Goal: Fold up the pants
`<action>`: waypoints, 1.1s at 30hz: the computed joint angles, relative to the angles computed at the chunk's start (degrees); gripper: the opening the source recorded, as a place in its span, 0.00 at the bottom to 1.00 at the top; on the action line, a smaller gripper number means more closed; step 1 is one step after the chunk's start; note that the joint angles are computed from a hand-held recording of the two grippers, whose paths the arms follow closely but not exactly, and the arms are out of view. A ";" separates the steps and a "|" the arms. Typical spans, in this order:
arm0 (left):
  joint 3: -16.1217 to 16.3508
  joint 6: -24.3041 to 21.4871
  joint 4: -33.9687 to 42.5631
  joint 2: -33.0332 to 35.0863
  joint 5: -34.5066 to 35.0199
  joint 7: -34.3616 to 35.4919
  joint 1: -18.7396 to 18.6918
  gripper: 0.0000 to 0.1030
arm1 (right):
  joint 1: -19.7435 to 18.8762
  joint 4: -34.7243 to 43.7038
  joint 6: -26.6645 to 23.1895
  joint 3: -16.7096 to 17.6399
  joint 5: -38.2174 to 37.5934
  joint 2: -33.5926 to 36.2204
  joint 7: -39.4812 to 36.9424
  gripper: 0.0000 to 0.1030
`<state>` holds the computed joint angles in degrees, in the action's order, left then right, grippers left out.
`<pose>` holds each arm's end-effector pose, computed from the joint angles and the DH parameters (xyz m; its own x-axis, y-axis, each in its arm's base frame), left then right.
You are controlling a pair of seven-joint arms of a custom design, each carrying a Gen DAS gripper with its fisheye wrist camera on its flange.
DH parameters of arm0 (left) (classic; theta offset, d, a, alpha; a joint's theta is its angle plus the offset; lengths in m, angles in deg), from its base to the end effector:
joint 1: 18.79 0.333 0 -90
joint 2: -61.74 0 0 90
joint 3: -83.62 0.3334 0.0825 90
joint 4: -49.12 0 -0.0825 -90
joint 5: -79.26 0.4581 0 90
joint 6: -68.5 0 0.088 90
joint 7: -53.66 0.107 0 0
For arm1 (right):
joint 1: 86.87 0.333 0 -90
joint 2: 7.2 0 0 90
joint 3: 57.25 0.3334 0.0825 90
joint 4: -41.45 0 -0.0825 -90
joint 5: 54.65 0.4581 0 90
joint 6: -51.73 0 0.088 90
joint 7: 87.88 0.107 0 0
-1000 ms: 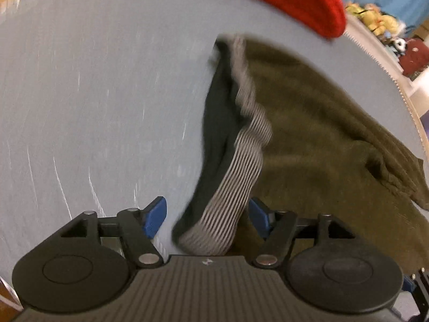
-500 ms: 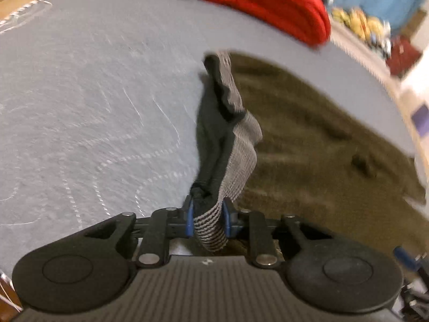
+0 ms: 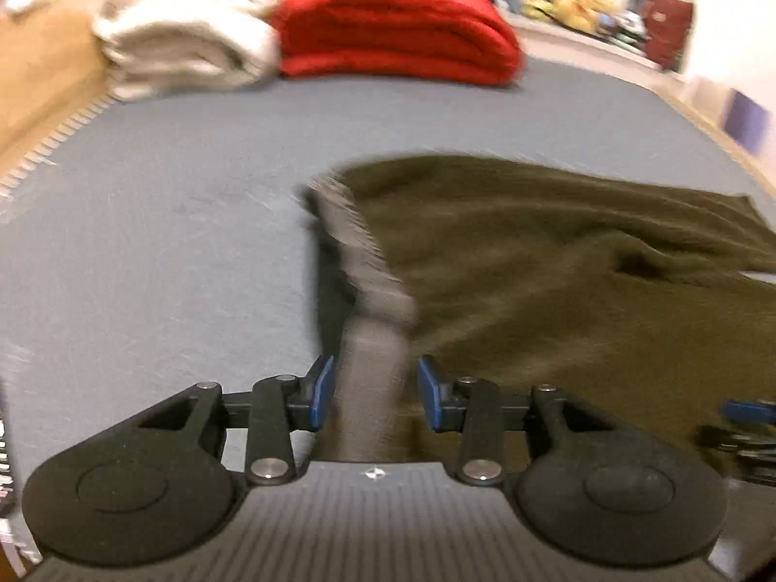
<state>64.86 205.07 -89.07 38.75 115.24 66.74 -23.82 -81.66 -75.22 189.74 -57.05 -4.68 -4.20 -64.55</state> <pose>0.4760 -0.2095 0.4754 0.5042 -0.8634 0.0213 -0.6524 -0.3968 -0.6457 0.6536 0.0666 0.4346 0.6716 -0.7172 -0.1863 -0.6345 -0.4268 -0.6443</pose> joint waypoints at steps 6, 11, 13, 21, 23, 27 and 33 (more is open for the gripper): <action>3.34 -5.94 3.92 6.83 -11.76 16.37 -4.20 0.43 | 0.77 -2.24 1.67 0.27 -1.59 -1.22 -1.47 0.64; 3.16 -2.47 2.40 4.97 -11.34 14.51 -4.02 0.60 | 0.76 -1.22 2.21 -0.03 0.58 -0.72 -0.03 0.64; 3.30 -4.08 3.23 5.98 -12.95 15.33 -4.07 0.60 | 0.83 -0.60 1.78 -0.06 -2.24 0.00 2.11 0.65; -0.74 0.49 3.87 3.61 4.08 -8.01 1.69 0.72 | -0.29 0.60 -1.40 -0.34 1.90 -0.31 1.12 0.69; -1.11 0.10 5.62 4.90 6.69 -10.25 2.03 0.72 | -0.93 1.69 -1.92 -0.71 6.32 -0.60 0.76 0.69; -1.89 -0.57 10.13 9.44 16.00 -16.53 1.97 0.72 | -2.77 7.02 -4.85 -1.84 13.56 0.23 4.37 0.69; -0.52 -7.21 18.70 18.03 22.15 -18.45 -1.60 0.76 | -3.96 15.09 3.80 -1.22 21.73 3.29 2.86 0.78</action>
<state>64.34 197.86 -70.37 56.78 137.40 48.29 -25.42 -85.62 -60.14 193.54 -58.27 17.05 -0.91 -61.69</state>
